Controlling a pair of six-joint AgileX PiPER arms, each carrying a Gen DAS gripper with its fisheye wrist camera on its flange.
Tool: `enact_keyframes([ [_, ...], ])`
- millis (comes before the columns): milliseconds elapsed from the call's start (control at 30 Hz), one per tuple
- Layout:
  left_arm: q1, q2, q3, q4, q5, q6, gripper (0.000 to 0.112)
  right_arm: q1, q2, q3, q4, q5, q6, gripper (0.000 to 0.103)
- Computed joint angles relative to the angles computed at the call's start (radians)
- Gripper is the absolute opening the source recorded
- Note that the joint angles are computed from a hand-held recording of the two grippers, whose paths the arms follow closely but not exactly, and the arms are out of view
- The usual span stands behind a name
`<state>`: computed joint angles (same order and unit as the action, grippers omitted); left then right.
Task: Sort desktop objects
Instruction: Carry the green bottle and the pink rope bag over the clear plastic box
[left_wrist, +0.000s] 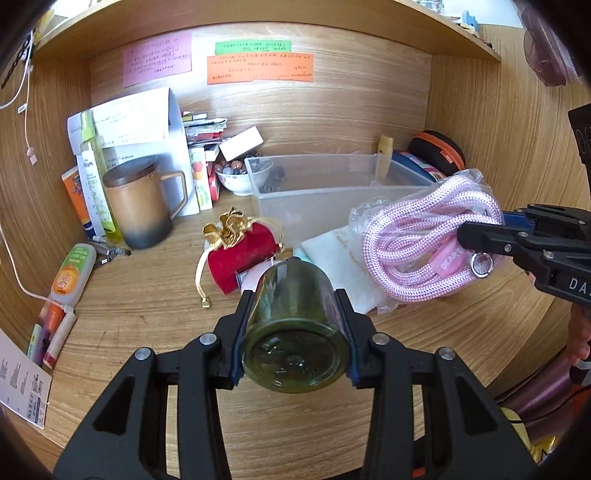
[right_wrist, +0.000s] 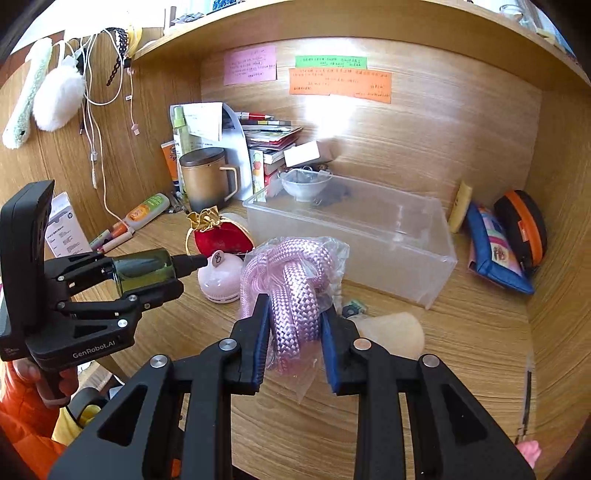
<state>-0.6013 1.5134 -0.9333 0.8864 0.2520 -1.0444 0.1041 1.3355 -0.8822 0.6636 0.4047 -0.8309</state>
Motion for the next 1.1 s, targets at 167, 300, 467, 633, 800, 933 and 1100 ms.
enact_keyframes([
  [167,-0.014,0.019,-0.057,-0.024,0.034,0.037,0.041,-0.018,-0.005,-0.030,-0.032,0.028,0.011,0.023],
  [300,-0.003,0.032,-0.103,-0.127,0.042,0.148,0.041,-0.016,-0.011,-0.049,-0.083,0.030,0.051,0.023],
  [467,0.003,0.058,-0.177,-0.236,0.070,0.275,0.041,-0.036,-0.006,-0.098,-0.103,0.052,0.073,0.023],
  [633,0.010,0.091,-0.264,-0.341,0.099,0.401,0.041,-0.048,0.005,-0.153,-0.134,0.070,0.093,0.023],
  [800,0.016,0.137,-0.359,-0.420,0.139,0.508,0.041,-0.045,0.025,-0.207,-0.185,0.074,0.127,0.023],
  [933,0.020,0.173,-0.429,-0.447,0.166,0.546,0.041,-0.065,0.056,-0.253,-0.160,0.095,0.106,0.023],
  [1100,0.027,0.228,-0.525,-0.470,0.204,0.587,0.041,-0.083,0.098,-0.311,-0.152,0.102,0.099,0.023],
])
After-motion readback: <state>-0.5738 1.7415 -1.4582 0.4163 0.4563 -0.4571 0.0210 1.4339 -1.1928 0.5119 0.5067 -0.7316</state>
